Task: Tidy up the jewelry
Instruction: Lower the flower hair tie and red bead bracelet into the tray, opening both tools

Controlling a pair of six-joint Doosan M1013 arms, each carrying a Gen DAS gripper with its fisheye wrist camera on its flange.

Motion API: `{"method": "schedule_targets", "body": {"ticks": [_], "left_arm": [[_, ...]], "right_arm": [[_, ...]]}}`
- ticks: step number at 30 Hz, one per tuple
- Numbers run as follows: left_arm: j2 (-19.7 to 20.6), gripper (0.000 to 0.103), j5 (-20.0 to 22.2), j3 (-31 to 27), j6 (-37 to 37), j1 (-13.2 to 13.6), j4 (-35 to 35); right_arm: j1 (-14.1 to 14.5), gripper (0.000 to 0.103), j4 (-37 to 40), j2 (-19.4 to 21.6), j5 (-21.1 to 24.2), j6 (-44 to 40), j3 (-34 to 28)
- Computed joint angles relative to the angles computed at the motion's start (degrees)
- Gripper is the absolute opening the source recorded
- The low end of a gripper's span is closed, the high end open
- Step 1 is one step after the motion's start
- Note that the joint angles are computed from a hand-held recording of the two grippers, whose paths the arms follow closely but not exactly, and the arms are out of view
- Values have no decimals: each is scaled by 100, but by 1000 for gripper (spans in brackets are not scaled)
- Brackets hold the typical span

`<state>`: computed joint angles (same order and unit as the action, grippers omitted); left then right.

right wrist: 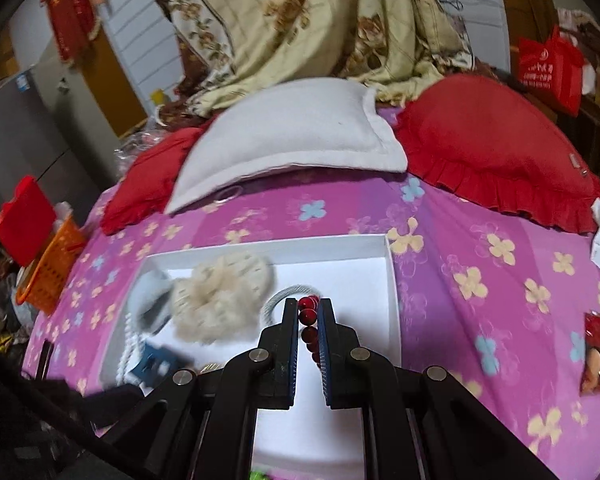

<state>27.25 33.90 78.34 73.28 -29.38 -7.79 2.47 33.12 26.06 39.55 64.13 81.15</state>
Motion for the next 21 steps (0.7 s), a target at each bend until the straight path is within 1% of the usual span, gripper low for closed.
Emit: {"method": "schedule_targets", "body": {"ticks": [2, 5, 7, 8, 9, 10, 12, 14, 16, 19, 20, 21], "left_arm": [[205, 1, 167, -225, -33, -18, 76], [363, 1, 278, -377, -201, -21, 237], [425, 2, 353, -432, -170, 16, 124], [438, 4, 376, -432, -70, 48, -39], [430, 7, 377, -415, -46, 60, -85], [413, 9, 367, -385, -55, 62, -72], [331, 24, 315, -284, -219, 61, 76], [201, 27, 188, -119, -334, 69, 101], [79, 27, 137, 7, -427, 73, 148], [-215, 28, -9, 307, -990, 51, 696], [-353, 31, -111, 462, -1247, 44, 952], [-458, 37, -156, 576, -1509, 34, 1212]], "right_arm": [[-22, 9, -88, 218, 176, 233, -224], [-32, 9, -274, 391, 252, 490, -383], [-45, 9, -381, 465, 304, 645, -450], [-53, 10, -399, 481, 321, 688, -465], [-61, 18, -433, 473, 294, 734, -452], [-62, 34, -459, 455, 239, 747, -437], [-62, 48, -526, 383, 88, 737, -369], [-45, 48, -844, 296, 80, 853, -401], [-43, 48, -1082, 187, 44, 920, -513], [-97, 48, -1104, -80, -232, 896, -649], [-131, 48, -1008, -216, -334, 845, -681], [-150, 53, -945, -306, -384, 804, -685]]}}
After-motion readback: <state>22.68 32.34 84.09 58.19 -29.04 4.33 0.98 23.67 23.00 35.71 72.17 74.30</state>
